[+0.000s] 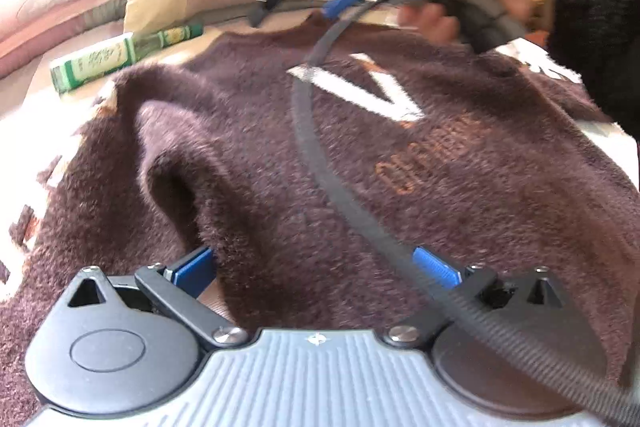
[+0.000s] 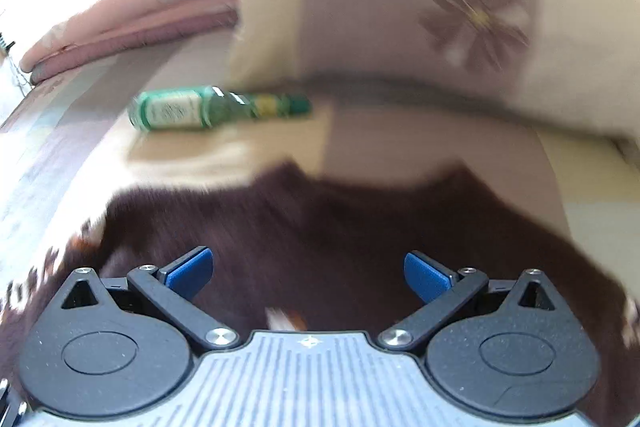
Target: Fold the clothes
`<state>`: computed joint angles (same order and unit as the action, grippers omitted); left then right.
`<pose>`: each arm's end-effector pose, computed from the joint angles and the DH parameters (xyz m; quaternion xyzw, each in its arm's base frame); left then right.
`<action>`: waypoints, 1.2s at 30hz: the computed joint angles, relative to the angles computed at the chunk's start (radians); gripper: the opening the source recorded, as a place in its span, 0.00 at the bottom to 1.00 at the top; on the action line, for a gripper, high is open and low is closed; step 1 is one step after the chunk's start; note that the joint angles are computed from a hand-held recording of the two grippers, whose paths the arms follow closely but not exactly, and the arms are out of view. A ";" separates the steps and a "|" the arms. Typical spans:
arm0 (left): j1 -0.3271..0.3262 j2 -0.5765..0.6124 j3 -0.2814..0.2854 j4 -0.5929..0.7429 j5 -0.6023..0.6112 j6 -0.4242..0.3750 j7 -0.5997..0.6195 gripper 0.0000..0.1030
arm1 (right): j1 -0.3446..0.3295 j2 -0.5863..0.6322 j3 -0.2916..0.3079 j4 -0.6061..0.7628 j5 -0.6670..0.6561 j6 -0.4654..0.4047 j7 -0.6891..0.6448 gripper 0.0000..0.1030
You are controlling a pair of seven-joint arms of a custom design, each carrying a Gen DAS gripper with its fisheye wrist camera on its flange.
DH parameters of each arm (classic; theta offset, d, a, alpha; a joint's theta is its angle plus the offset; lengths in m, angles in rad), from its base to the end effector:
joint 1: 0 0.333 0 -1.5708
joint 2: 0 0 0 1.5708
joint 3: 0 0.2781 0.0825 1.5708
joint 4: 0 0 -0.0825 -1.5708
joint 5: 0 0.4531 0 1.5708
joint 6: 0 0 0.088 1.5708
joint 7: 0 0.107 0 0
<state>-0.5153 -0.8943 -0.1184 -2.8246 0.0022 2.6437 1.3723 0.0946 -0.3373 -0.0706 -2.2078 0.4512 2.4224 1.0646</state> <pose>0.3464 -0.2464 0.4639 -0.5070 0.7877 -0.3041 0.1731 0.5742 0.0135 0.5228 -0.7508 0.5721 -0.1222 0.3067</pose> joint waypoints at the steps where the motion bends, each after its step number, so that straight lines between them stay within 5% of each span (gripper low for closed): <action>1: -0.002 0.003 -0.005 0.003 0.003 0.001 0.001 0.99 | -0.012 -0.010 -0.010 0.002 -0.010 -0.045 0.011 1.00; 6: 0.002 0.022 -0.027 0.023 0.028 -0.009 -0.001 0.99 | -0.049 0.051 -0.010 0.002 -0.056 -0.089 0.060 1.00; 10: 0.002 0.022 -0.006 0.018 0.016 0.001 0.003 0.99 | -0.020 0.110 0.010 -0.042 -0.034 0.200 -0.047 1.00; 13: 0.012 0.034 -0.004 0.021 0.013 0.006 -0.006 0.99 | -0.015 0.174 0.024 -0.004 -0.045 0.283 -0.016 1.00; 18: 0.018 0.016 -0.022 0.017 0.026 -0.006 -0.017 0.99 | -0.023 0.152 0.010 0.027 -0.039 0.177 0.028 1.00; 26: -0.003 -0.023 -0.027 0.005 0.042 0.038 -0.027 0.99 | -0.059 -0.197 -0.073 -0.157 0.006 0.032 -0.163 1.00; 32: 0.005 -0.058 -0.073 0.007 0.093 0.045 -0.063 0.99 | -0.120 -0.398 -0.160 -0.252 0.033 -0.220 -0.204 1.00; 36: -0.006 -0.081 -0.074 0.000 0.117 0.065 -0.077 0.99 | -0.181 -0.477 -0.143 -0.374 0.007 -0.262 -0.216 1.00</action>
<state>-0.5216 -0.9749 -0.1921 -2.8243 0.1187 2.7090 1.2950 -0.0861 -0.8145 -0.2132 -2.5821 0.4580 2.1607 0.8487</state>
